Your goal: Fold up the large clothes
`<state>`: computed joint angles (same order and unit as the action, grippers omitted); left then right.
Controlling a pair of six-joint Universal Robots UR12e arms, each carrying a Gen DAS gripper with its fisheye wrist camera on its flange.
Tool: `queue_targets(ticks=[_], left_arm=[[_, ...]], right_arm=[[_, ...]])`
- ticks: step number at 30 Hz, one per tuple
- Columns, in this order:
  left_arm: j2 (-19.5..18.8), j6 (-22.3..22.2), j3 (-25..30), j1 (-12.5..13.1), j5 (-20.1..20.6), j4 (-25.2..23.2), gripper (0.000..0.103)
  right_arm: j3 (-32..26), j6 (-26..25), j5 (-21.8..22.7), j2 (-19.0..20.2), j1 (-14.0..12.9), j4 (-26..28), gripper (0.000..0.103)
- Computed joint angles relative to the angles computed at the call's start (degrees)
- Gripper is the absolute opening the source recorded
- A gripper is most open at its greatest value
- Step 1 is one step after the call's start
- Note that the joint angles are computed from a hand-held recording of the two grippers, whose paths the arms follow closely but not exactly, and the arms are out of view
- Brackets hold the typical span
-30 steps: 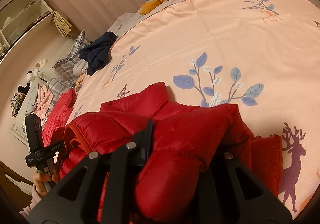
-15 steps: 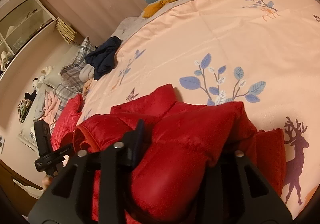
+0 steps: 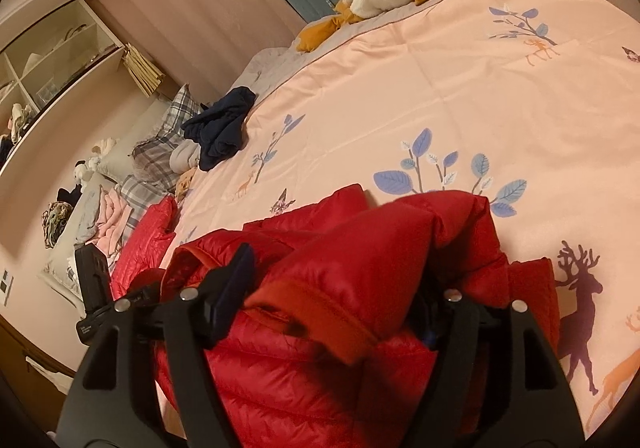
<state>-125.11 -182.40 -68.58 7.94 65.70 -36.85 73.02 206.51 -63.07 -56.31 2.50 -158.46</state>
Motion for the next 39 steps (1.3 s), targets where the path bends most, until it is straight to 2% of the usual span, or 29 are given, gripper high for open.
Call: queue_targets(ticks=[8, 10, 13, 21, 24, 28, 30, 33, 35, 39], left_arm=[[0.40, -1.98, -0.69, 0.52, -2.05, 2.21, 0.063], [0.48, -2.53, -0.99, 0.78, -3.56, 3.19, 0.077], [0.68, -2.99, -1.48, 0.67, -2.70, 5.48, 0.089], [0.58, -4.06, -1.40, 0.81, -2.58, 6.89, 0.093], [0.80, -5.66, -2.26, 1.08, -2.38, 10.58, 0.099], [0.98, -6.66, -2.57, 1.23, 0.43, 12.65, 0.102], [0.99, -6.96, -2.60, 1.47, 0.58, 12.65, 0.102], [1.20, -6.51, -3.11, 1.64, 1.18, 12.81, 0.101], [1.38, -5.11, -3.44, 1.59, 1.19, 12.11, 0.101], [1.72, -0.73, -4.11, 0.82, 4.16, 11.19, 0.101]], right_arm=[[0.16, 2.12, -0.56, -0.14, -0.29, -2.17, 0.076], [-0.11, 1.95, -1.22, -0.12, -0.23, -1.73, 0.077], [-0.37, 1.81, -1.86, 0.00, -0.11, -1.50, 0.077], [-0.87, 4.85, -5.21, 0.47, 0.00, -3.57, 0.080], [-0.84, 5.60, -6.68, 0.50, 0.02, -4.81, 0.080], [-0.44, 4.78, -9.57, 0.09, 0.20, -5.09, 0.080], [0.02, 4.34, -10.52, -0.21, 0.27, -5.38, 0.080], [0.04, 1.84, -12.39, -0.68, 0.72, -2.64, 0.080], [-0.07, -1.31, -14.65, -1.00, 1.33, -0.37, 0.080], [-0.04, -8.59, -18.93, -1.27, 2.88, 2.79, 0.080]])
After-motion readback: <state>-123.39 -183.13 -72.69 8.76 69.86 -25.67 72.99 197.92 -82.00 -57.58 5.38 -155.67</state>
